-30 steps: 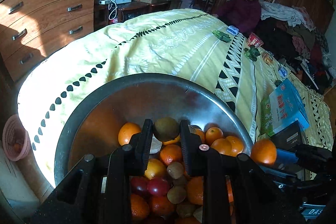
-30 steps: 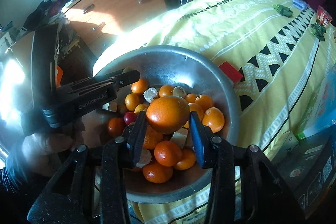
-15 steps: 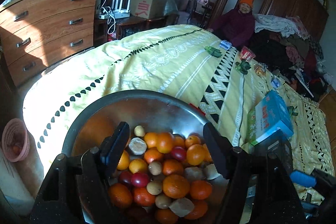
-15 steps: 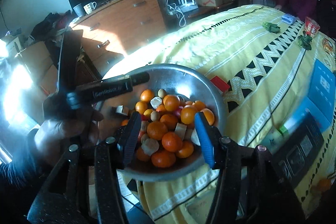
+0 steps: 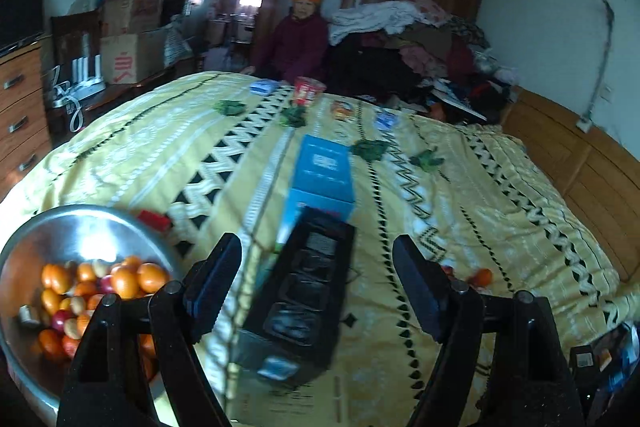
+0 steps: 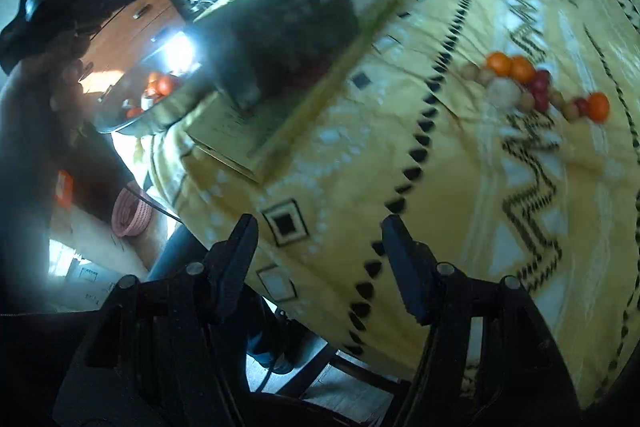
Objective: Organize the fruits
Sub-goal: 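Move both open tools back to the fruit cluster on the bedspread, then grasp the brown chunk with the left tool while the right tool grasps a longan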
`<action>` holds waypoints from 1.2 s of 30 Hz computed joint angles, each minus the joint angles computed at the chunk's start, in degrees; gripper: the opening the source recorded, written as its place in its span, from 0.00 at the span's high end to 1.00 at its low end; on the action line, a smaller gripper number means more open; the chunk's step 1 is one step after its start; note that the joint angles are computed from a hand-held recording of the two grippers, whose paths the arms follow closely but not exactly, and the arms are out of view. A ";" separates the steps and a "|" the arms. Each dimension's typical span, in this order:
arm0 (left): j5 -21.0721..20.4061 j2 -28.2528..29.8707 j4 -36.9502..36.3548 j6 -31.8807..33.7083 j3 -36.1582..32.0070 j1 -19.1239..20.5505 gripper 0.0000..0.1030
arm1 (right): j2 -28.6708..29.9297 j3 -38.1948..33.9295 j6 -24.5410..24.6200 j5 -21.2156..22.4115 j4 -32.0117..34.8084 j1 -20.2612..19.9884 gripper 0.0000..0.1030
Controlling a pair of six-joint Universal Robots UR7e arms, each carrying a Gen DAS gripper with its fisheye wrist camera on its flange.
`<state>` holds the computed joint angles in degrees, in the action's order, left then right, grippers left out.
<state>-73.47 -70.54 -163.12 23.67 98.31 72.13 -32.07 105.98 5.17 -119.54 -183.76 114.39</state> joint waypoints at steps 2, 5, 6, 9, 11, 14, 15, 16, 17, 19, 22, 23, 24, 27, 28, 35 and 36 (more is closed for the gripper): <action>-1.32 1.17 0.59 0.64 1.28 -1.82 0.23 | -1.50 2.57 0.87 -0.84 -2.28 -0.67 0.36; -3.56 3.98 3.04 -0.75 1.29 -2.92 0.23 | -3.56 6.05 2.11 -0.79 -5.84 -2.36 0.36; -4.37 5.52 4.28 -1.61 0.77 -2.93 0.23 | -4.16 7.16 2.41 -0.67 -6.98 -2.71 0.36; -5.39 10.95 8.64 -4.01 -2.01 -2.14 0.23 | -5.28 9.64 1.49 -0.82 -10.81 -3.84 0.36; -5.60 14.37 9.78 -4.42 -3.16 -1.54 0.34 | -5.98 11.36 1.31 -0.87 -13.21 -4.93 0.36; -6.95 19.43 12.49 -3.09 -5.76 -0.88 0.43 | -7.34 14.08 1.90 0.22 -15.67 -7.04 0.36; -7.02 21.16 13.64 -2.39 -6.80 -0.81 0.46 | -7.89 14.92 2.15 0.38 -16.13 -7.65 0.36; -6.49 22.58 14.27 -1.95 -7.50 -0.96 0.47 | -8.38 15.56 2.46 0.56 -16.43 -8.19 0.36; -5.96 24.03 14.82 -1.40 -8.31 -1.07 0.47 | -8.86 16.24 2.68 0.85 -16.84 -8.83 0.36; -5.39 26.51 15.77 -0.92 -9.82 -1.13 0.47 | -9.93 17.43 3.07 1.36 -17.30 -10.14 0.36; -3.36 29.13 15.11 -0.68 -11.28 -1.13 0.47 | -10.94 18.32 3.34 1.92 -17.50 -11.97 0.36; -2.69 29.94 15.56 -1.08 -11.96 -1.00 0.47 | -11.26 18.54 3.25 2.39 -17.60 -12.70 0.36; -2.22 30.51 15.60 -1.24 -12.44 -0.90 0.47 | -11.50 18.69 3.04 2.85 -17.79 -13.36 0.36; -1.53 31.74 14.39 -1.37 -13.25 -0.47 0.47 | -11.76 18.65 2.50 3.77 -18.04 -14.60 0.36; -1.84 31.98 13.84 -1.21 -13.35 -0.35 0.47 | -11.76 18.53 2.40 4.01 -18.07 -14.84 0.36; -2.97 32.20 13.88 0.49 -13.22 -0.35 0.60 | -11.97 16.75 0.77 4.30 -17.12 -15.81 0.36; -3.44 31.67 13.31 0.84 -12.52 -0.38 0.60 | -12.09 16.45 0.20 4.16 -17.36 -15.87 0.36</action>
<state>-76.90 -38.87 -149.81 24.51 85.79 71.74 -44.16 122.42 5.37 -115.38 -201.11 98.52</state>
